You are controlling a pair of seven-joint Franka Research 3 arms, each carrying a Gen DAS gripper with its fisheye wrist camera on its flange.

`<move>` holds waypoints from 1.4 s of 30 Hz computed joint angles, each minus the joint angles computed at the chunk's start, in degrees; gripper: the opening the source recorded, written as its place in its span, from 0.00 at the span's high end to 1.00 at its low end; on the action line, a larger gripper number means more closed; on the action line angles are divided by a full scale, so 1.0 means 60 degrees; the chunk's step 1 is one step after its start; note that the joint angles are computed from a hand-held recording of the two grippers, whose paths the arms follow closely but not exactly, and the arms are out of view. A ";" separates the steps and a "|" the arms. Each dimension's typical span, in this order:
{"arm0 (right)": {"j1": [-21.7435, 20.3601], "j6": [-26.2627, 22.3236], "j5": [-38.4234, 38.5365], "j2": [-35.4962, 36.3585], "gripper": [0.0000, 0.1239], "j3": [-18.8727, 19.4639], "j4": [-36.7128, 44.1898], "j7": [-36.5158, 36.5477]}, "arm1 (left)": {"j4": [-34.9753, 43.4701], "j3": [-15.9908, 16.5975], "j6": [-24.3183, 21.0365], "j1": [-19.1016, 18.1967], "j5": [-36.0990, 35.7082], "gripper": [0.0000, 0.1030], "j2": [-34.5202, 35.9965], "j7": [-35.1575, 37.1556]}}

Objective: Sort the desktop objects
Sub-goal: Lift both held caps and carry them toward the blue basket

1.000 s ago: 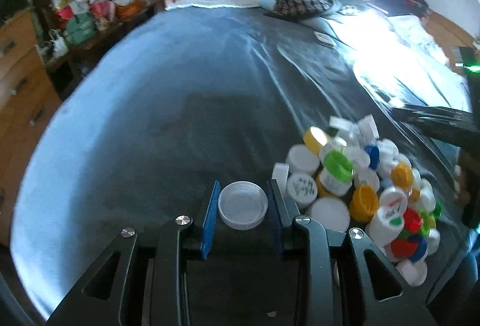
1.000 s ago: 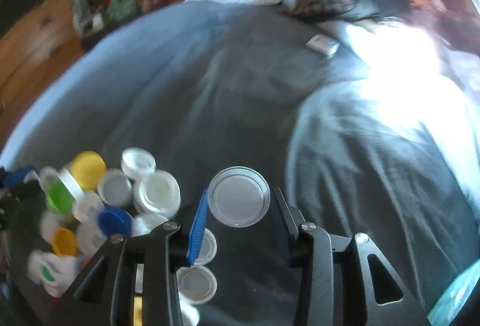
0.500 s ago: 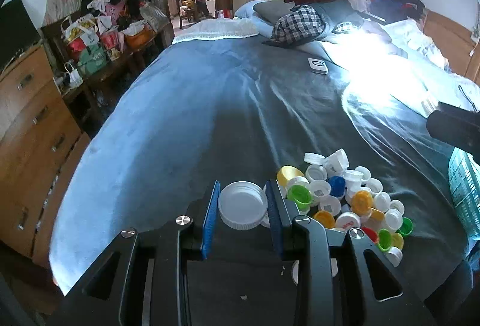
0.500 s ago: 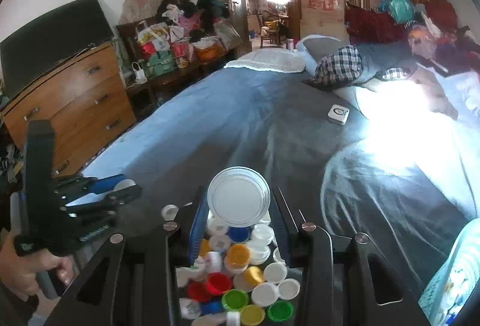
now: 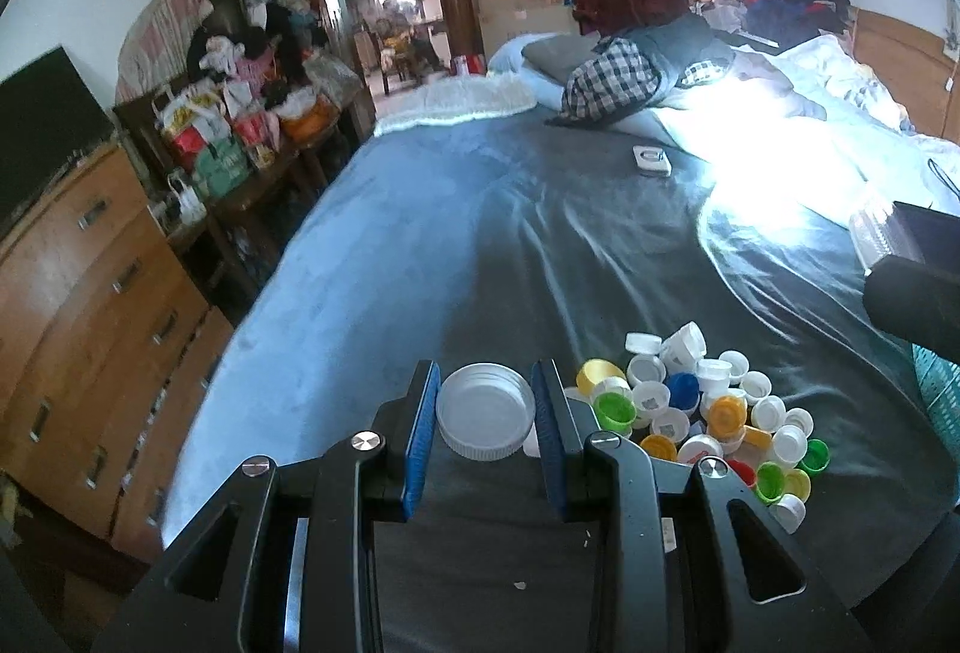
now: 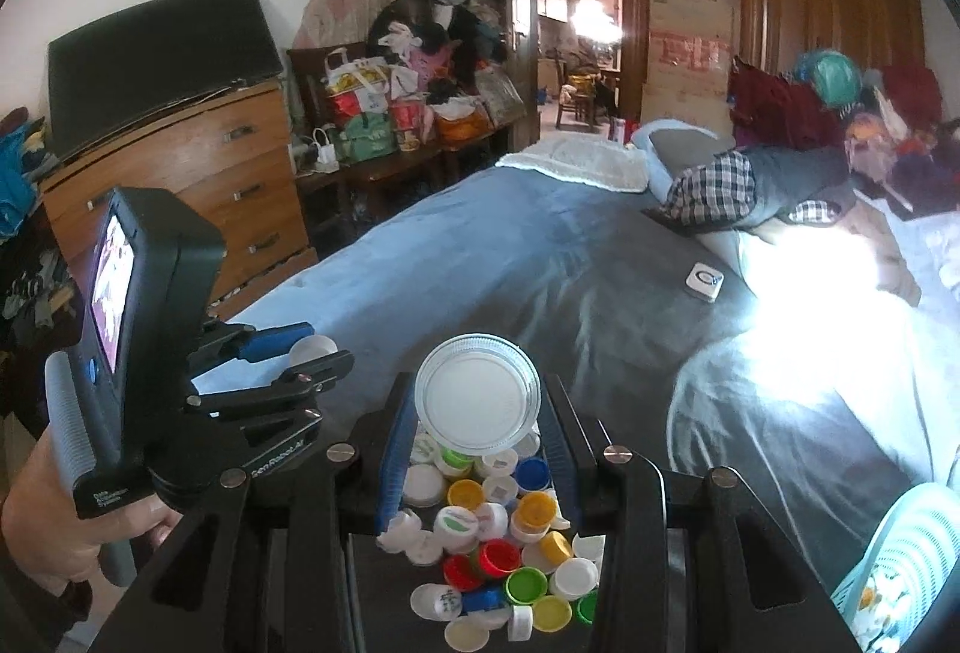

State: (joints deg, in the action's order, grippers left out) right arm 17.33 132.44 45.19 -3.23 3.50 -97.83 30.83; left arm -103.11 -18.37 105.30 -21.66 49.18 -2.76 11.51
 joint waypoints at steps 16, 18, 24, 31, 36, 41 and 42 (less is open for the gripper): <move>0.0026 0.0090 0.0757 -0.1032 0.65 -0.0362 -0.0505 -0.0814 | 0.1167 -0.0242 -0.0933 -0.0649 0.1615 0.74 0.0400 0.0058; 0.0043 0.0116 0.0826 -0.1145 0.65 -0.0407 -0.0563 -0.0874 | 0.1297 -0.0258 -0.1045 -0.0737 0.1765 0.74 0.0464 0.0050; 0.0068 0.0214 0.0845 -0.1445 0.65 -0.0517 -0.0732 -0.0956 | 0.1658 -0.0252 -0.1159 -0.0952 0.2028 0.74 0.0662 0.0183; 0.0050 0.0353 0.0905 -0.1630 0.65 -0.0687 -0.0834 -0.1019 | 0.2397 -0.0158 -0.1404 -0.1345 0.2395 0.74 0.1172 0.0457; -0.0017 0.0376 0.1037 -0.1664 0.65 -0.0810 -0.0810 -0.1045 | 0.2978 -0.0024 -0.1557 -0.1674 0.2620 0.74 0.1584 0.0755; -0.0130 0.0329 0.1219 -0.1694 0.65 -0.0955 -0.0794 -0.1125 | 0.3635 0.0162 -0.1701 -0.2061 0.2856 0.74 0.2030 0.1096; -0.0164 0.0292 0.1252 -0.1720 0.65 -0.0995 -0.0800 -0.1152 | 0.3793 0.0201 -0.1760 -0.2155 0.2906 0.74 0.2142 0.1173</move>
State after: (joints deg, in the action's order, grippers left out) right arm 16.35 134.20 52.69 -13.55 -2.47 -102.62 23.92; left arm -80.35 -17.17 94.74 -34.59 66.62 10.09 18.55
